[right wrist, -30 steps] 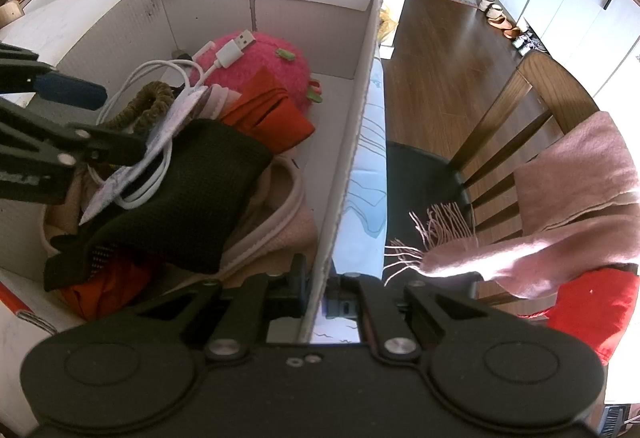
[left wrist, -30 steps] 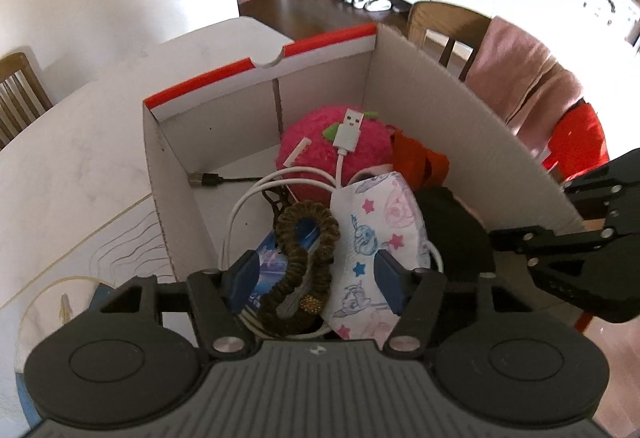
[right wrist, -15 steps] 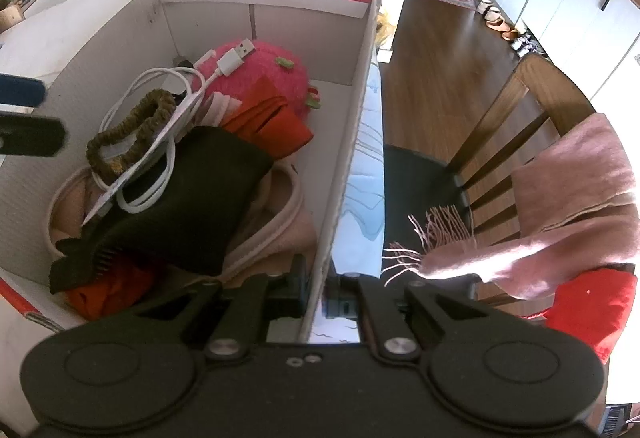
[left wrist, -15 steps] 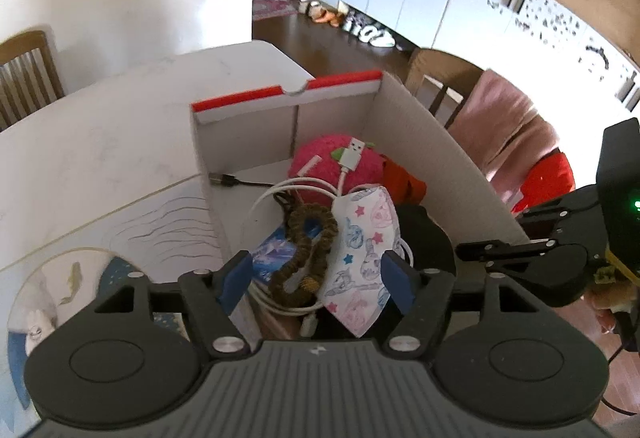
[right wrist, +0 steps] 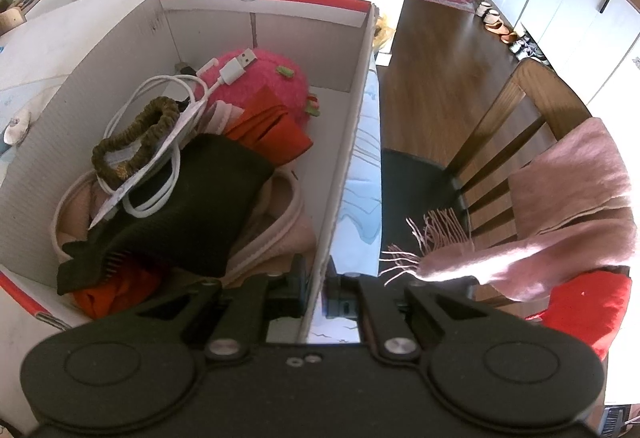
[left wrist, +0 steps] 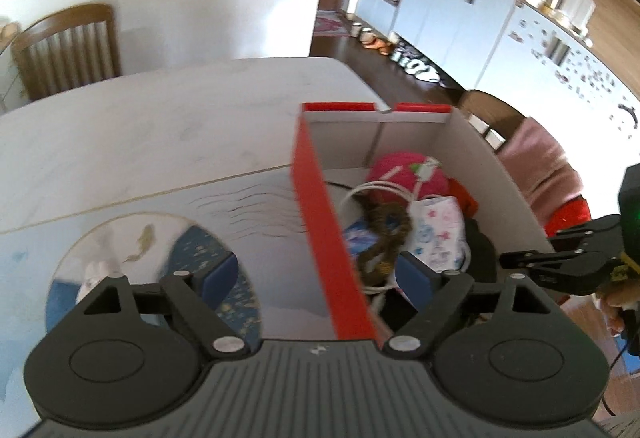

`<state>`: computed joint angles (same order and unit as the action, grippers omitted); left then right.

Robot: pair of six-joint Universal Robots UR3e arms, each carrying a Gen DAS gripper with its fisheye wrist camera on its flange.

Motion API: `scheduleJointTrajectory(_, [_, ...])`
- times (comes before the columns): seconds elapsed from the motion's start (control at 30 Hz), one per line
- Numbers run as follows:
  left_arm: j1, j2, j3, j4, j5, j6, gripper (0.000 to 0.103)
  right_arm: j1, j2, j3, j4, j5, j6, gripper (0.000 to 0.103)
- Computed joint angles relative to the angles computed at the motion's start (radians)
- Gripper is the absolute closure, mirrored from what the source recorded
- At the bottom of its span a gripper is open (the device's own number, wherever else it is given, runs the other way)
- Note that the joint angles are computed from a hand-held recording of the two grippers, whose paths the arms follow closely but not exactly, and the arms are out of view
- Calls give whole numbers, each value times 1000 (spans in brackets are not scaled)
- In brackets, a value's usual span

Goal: Organize objects
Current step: 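Withdraw the left gripper to the white rabbit brooch on the mat, then close the left gripper on the white rabbit brooch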

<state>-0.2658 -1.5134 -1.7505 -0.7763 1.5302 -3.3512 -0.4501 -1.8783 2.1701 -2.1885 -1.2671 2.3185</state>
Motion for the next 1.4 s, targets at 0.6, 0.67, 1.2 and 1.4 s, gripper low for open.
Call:
scheduleJointTrajectory(0.6, [328, 228, -397, 123, 57, 124, 0, -14, 10, -19, 7, -2, -10, 97])
scheduleJointTrajectory(0.67, [357, 212, -419, 145, 56, 141, 0, -11, 13, -20, 3, -6, -7, 97])
scheduleJointTrajectory(1.2, [399, -21, -447, 338, 116, 142, 0, 3, 22, -21, -10, -21, 7, 98])
scheduleJointTrajectory(1.4, [387, -70, -439, 369, 153, 146, 1, -2, 19, -19, -7, -19, 4, 98])
